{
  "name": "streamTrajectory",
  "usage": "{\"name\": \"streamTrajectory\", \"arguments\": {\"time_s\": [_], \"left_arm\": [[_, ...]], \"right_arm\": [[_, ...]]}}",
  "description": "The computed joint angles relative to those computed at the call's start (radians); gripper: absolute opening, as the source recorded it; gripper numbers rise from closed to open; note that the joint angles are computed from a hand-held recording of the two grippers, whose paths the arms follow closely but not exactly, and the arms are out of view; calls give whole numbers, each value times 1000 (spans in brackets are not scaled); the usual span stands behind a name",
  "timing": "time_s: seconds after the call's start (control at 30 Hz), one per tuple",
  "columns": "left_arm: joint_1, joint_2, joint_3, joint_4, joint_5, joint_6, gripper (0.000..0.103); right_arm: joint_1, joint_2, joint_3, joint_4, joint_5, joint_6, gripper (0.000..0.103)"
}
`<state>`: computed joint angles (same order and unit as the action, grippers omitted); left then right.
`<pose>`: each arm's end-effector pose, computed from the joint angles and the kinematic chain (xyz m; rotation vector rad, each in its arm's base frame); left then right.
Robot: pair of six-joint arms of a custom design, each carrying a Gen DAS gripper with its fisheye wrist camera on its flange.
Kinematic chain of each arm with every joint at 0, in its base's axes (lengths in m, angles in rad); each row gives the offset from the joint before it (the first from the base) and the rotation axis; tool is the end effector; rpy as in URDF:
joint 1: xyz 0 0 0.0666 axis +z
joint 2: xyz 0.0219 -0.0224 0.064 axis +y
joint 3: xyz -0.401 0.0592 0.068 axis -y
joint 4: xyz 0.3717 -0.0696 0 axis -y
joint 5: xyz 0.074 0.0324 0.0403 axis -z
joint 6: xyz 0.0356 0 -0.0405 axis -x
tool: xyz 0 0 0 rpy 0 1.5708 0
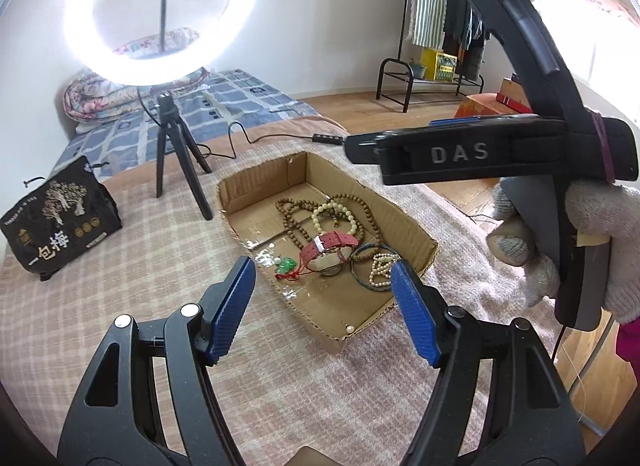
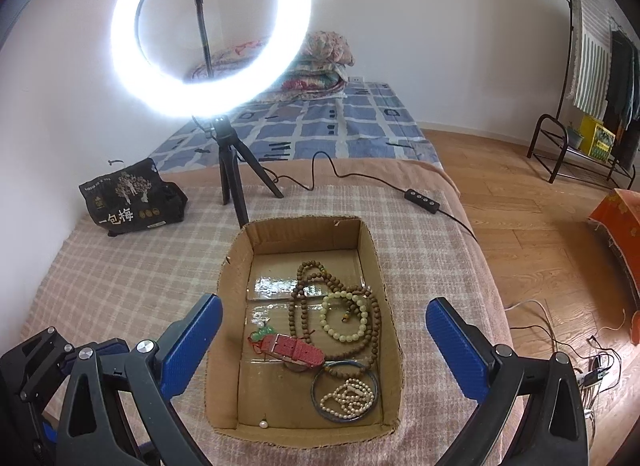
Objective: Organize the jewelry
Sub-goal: 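Raise both open tools up and away from the box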
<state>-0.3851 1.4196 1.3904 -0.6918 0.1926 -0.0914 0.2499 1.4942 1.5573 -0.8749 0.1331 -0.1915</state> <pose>0.4440 -0.1877 0.4543 0.6409 2.2128 -0.3723 0.4906 0.1199 0.4796 -0.0062 2.3740 0.0529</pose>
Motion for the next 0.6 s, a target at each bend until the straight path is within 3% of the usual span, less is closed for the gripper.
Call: {"name": "streamTrajectory", "arguments": {"time_s": [0.6], "left_arm": [[91, -192, -71, -20, -40, -11, 94]], "right_arm": [[144, -169, -33, -77, 245, -85, 103]]}}
